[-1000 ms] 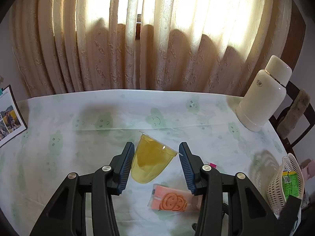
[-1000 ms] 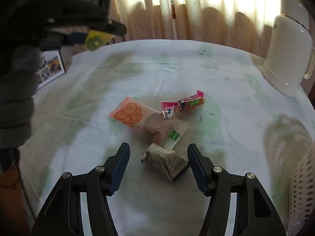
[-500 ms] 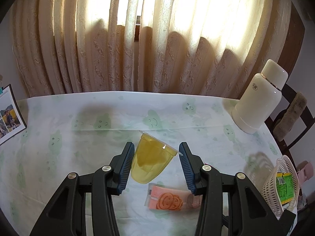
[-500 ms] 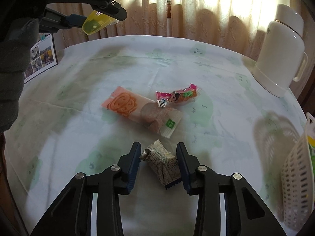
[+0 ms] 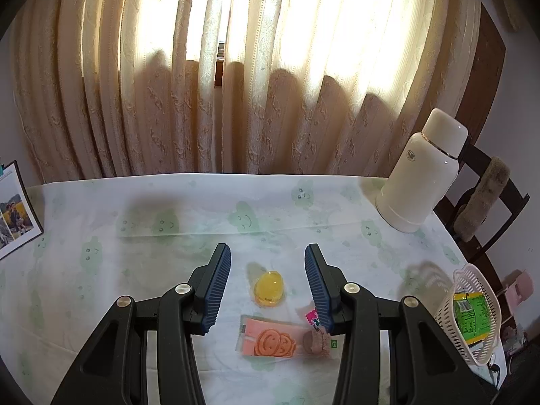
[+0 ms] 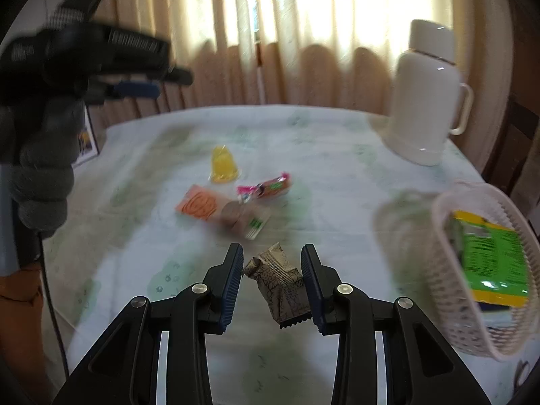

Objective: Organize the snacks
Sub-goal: 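Grasp the grey printed snack packet with the right tool, then carry the grey packet into the pink basket and open the right tool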

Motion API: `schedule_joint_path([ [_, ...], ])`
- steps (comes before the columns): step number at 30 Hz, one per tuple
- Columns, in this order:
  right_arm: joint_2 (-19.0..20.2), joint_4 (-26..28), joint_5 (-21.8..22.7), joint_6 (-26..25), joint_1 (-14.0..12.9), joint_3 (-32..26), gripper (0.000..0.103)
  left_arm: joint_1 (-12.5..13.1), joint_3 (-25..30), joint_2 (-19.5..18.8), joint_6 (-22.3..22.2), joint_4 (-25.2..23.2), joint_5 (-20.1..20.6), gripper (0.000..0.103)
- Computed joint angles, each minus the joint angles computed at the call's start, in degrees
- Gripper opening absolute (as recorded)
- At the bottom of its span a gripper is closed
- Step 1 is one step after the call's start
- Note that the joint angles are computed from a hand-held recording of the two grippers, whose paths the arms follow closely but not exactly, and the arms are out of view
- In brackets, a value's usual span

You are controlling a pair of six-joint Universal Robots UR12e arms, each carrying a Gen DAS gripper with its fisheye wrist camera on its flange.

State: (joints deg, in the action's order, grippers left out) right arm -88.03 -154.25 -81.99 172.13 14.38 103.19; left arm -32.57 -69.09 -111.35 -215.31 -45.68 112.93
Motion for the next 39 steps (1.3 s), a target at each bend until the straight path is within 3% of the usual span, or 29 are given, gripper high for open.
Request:
schedule_joint_path([
  [2,-0.8,-1.2,-0.2,1.0,-0.5,0.5,0.037,0.2,0.1,0.1,-0.3,-1.0,-0.7,0.047],
  [12,-4.1,-6.4,-4.1,10.0,-5.0,3.0,0.037,1.1,0.7,-0.9,-1.3,-6.1,-2.9,0.053],
  [14,-4.6,-7.7,-5.9,11.9,-6.0,3.5,0.037,1.3,0.8,-1.3,-1.3,-6.7,-3.2,0.058],
  [18,-4.9,-10.5,-10.6,13.9,-6.9,4.1,0.039,1.6,1.2,-2.1,-1.7,-8.5,-4.1,0.058],
  [19,-4.9,-10.8,-11.8,14.8,-7.3,4.2,0.040,1.6,1.3,-2.3,-1.7,-8.8,-4.3,0.058],
  [21,-4.9,-11.3,-13.2,15.7,-7.7,4.3,0.062,1.6,1.5,-2.6,-1.7,-9.4,-4.3,0.058],
  [22,-4.8,-11.7,-13.9,16.6,-8.1,4.4,0.067,1.6,1.5,-2.7,-1.7,-9.6,-4.2,0.058],
  [25,-4.9,-13.3,-14.9,17.7,-8.6,5.0,0.068,1.5,1.6,-3.0,-1.6,-9.8,-4.0,0.058],
  [31,-3.9,-19.4,-20.1,17.0,-7.1,6.5,0.068,1.3,2.2,-4.2,-0.6,-10.1,-4.1,0.058],
  [39,-1.2,-30.6,-28.1,10.7,-3.5,8.1,0.068,1.8,4.2,-6.4,-0.3,-12.9,-5.9,0.052],
])
